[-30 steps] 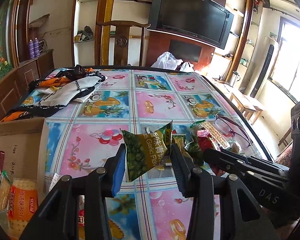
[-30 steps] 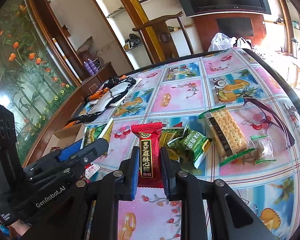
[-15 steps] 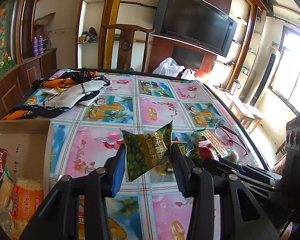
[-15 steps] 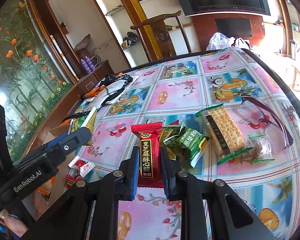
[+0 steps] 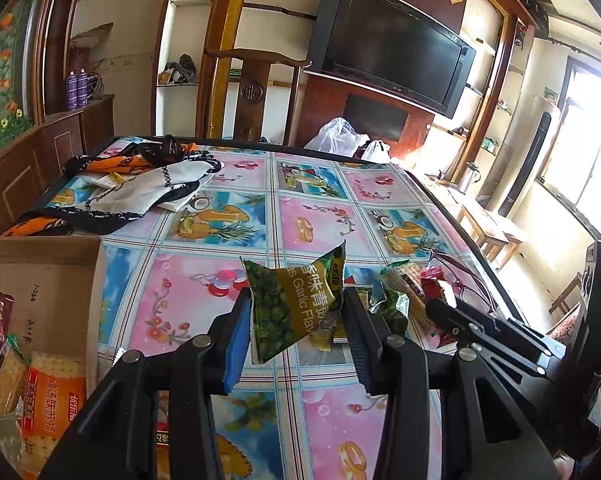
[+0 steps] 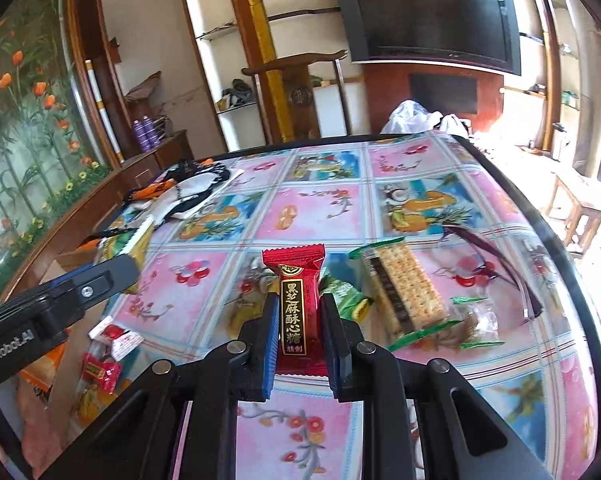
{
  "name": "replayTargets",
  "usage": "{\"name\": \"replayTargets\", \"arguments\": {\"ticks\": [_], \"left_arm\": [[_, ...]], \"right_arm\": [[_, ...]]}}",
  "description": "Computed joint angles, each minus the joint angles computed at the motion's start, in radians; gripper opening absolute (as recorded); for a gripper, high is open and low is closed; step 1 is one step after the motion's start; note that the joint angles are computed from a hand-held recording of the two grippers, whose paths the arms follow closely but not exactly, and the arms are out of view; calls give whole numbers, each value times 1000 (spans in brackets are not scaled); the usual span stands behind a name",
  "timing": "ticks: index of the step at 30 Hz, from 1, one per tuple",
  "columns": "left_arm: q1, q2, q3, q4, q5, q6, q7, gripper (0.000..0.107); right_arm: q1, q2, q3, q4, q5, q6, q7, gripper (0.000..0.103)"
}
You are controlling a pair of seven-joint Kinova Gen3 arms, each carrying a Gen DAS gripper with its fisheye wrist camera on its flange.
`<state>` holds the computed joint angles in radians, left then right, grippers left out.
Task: Organize snacks
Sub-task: 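Carry the green pea bag toward the box with the left tool while the right carries the red candy packet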
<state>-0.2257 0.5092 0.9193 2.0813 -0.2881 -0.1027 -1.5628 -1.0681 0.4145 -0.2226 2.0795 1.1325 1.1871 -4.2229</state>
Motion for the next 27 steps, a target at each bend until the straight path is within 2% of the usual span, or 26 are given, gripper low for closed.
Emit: {"name": "replayTargets", "arguments": {"ticks": [7, 13, 16, 20, 27], "left_arm": [[-18, -1, 7, 7, -13, -15, 12, 43], [-16, -1, 3, 1, -24, -11, 28, 43], [-23, -11, 3, 9, -29, -24, 32, 43], [-66, -12, 28, 11, -50, -24, 55, 43], [-171, 2, 84, -5, -56, 9, 75, 43]], "right_arm": [[-30, 13, 10, -38, -105, 154, 41, 21], [-9, -18, 4, 3, -184, 185, -18, 21], [-4, -44, -8, 37, -150, 140, -63, 21], [-5, -33, -21, 23, -109, 137, -39, 21], [-2, -37, -38, 53, 92, 2, -100, 21]]}}
